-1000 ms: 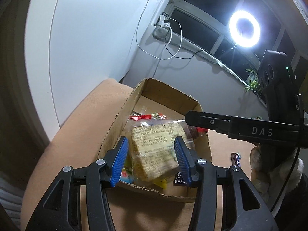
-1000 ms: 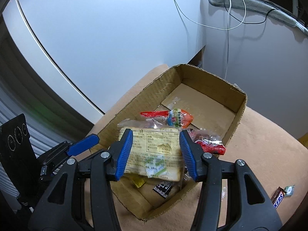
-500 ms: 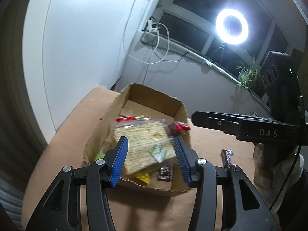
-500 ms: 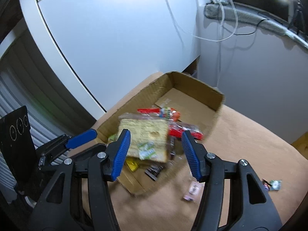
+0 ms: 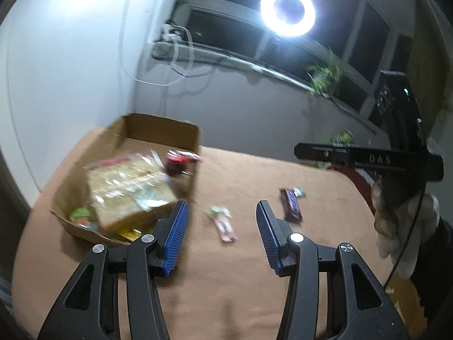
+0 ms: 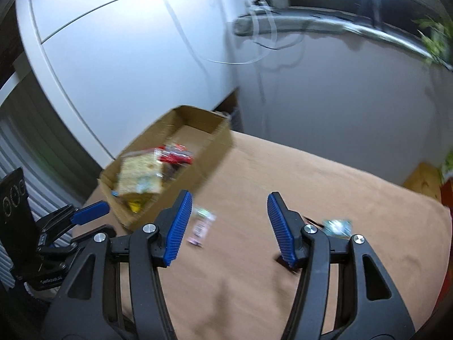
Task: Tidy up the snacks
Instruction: 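Grasp the pink-white candy with the left tool while the right tool grasps the Snickers bar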
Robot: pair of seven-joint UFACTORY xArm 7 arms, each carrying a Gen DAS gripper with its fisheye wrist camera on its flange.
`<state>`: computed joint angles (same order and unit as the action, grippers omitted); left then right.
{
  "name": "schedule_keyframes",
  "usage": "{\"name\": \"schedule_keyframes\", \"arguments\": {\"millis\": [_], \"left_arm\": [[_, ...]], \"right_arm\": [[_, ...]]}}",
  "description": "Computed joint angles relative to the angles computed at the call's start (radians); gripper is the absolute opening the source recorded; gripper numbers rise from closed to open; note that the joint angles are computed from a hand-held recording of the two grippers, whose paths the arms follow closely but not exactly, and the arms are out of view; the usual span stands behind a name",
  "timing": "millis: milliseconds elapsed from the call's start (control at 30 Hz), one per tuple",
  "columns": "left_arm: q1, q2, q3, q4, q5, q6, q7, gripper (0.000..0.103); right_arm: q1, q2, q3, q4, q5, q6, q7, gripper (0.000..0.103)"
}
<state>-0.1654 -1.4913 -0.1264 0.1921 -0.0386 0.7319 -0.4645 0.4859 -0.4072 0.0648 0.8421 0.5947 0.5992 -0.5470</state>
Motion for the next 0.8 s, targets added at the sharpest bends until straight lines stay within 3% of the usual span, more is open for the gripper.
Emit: {"name": "schedule_keyframes", "arguments": {"millis": [167, 333, 567, 800], "left_arm": [[-0.094, 0.087, -0.059, -0.022, -0.042, -0.058, -0.046, 0.048], [-0.137, 0.236, -0.077, -0.025, -0.041, -0.132, -0.087, 0.048], [-0.107, 0.389, -0.048, -0.013, -0.020, -0.191, -0.130, 0.048], [-0.049, 0.540, -0.082, 0.032, 0.037, -0.232, -0.178, 0.048]], "right_arm": [[-0.042, -0.035, -0.037, -0.087, -0.036, -0.016, -0.027, 0.058], [-0.063, 0.019, -0.069, -0.116, -0.033, 0.011, -0.066, 0.058], [-0.091, 0.115, -0.067, -0.097, 0.050, 0.005, -0.141, 0.058], [-0.121, 0.185, -0.041, -0.057, 0.127, 0.033, -0.208, 0.058]]}}
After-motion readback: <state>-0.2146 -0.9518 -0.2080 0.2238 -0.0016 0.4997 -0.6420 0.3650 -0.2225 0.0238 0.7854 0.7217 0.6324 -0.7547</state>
